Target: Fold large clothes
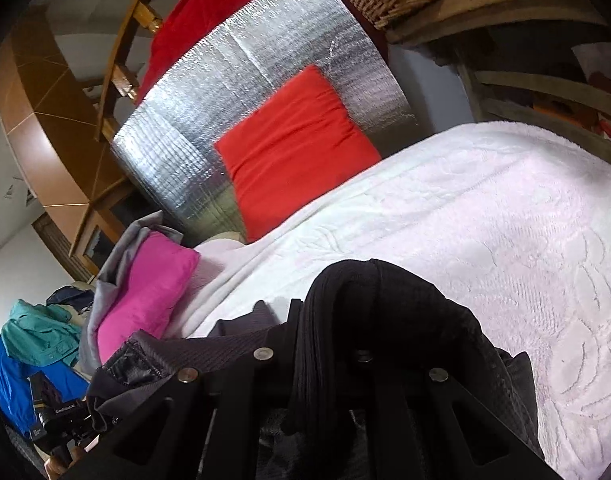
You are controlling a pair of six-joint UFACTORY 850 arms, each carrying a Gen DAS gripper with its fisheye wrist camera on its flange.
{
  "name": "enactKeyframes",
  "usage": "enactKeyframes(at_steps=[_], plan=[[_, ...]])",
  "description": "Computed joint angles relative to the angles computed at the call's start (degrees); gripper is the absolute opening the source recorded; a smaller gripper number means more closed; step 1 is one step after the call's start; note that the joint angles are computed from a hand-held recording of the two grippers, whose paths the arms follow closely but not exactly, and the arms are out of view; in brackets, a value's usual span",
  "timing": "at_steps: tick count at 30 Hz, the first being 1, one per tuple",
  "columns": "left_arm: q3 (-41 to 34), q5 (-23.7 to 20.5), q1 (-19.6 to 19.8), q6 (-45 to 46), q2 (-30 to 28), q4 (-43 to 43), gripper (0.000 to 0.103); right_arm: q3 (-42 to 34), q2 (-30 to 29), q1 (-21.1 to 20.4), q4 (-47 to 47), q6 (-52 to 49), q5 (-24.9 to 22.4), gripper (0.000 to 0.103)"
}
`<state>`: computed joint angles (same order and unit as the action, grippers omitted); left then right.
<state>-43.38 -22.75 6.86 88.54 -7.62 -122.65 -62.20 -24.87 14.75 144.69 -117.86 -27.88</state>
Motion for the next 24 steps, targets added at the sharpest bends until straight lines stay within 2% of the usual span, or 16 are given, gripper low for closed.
enactKeyframes(at_steps=[9, 19, 22, 24], plan=[[-1.6, 3.4, -2.1, 6.8, -2.5, -6.9, 0.010, -1.6, -2.5, -0.5, -1.8, 3.9, 1.5, 0.009], [-1.4, 6.2, -4.3, 14.3, -3.2, -15.1, 0.013, -2.8, -4.5, -2.3, -13.7, 19.4, 0.5, 0.012], [-1.4, 6.8, -4.7, 13.8, -3.1, -15.1, 0.016, -2.7, -4.6, -2.7, -16.6, 22.9, 0.1, 0.015], [-1.5, 7.1, -4.7, 11.0, -2.8, -12.8, 0.023, -2.6, -4.6, -3.1, -19.1, 26.2, -0.4, 0.019]])
